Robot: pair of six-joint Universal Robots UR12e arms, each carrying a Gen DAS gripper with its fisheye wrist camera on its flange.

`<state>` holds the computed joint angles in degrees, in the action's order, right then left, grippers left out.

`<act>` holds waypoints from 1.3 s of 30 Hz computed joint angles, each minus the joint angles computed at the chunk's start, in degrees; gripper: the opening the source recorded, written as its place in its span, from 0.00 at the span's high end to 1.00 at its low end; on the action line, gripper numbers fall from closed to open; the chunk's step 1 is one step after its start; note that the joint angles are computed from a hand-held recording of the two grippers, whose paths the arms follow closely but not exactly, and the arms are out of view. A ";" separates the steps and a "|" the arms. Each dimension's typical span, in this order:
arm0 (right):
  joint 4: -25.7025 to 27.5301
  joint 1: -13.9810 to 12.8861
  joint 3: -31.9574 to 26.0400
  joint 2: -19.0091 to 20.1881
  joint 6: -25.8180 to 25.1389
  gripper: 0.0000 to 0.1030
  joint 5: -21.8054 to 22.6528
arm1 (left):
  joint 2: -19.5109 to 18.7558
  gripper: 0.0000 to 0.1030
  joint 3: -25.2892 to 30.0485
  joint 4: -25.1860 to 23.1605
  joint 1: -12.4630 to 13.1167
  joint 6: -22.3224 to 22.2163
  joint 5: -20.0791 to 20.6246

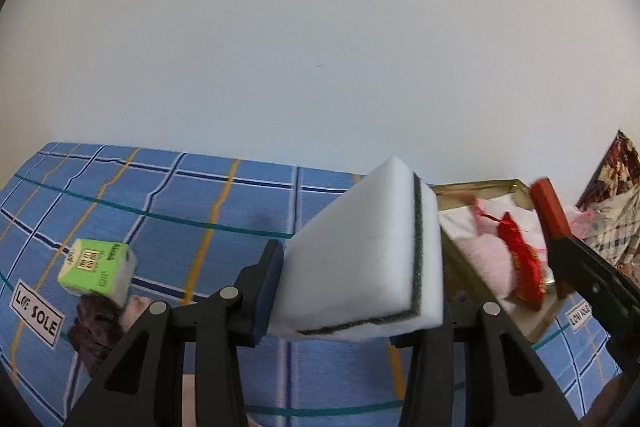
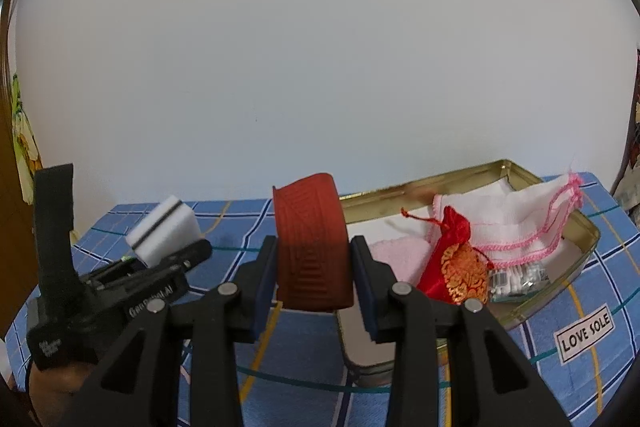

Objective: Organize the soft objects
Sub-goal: 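Lift the red strip and white sponge and carry them over the tin, then lower the red strip and white sponge into the tin and open both tools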

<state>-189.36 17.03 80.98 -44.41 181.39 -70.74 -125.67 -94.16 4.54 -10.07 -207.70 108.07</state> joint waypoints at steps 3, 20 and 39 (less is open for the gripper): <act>-1.36 -0.41 0.21 -0.17 1.05 0.64 0.11 | -0.75 0.55 1.40 1.05 -1.03 0.15 0.77; -8.69 -4.39 1.25 -0.32 2.95 0.64 -3.47 | -5.23 0.55 10.58 1.68 -4.89 2.71 -0.09; -3.54 -7.06 -2.55 1.67 1.37 0.64 -10.76 | -10.57 0.55 21.41 -9.89 -6.37 2.79 -0.30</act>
<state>-192.90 9.97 78.43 -42.74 182.77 -81.51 -136.24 -72.75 -5.34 -16.43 -204.91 107.77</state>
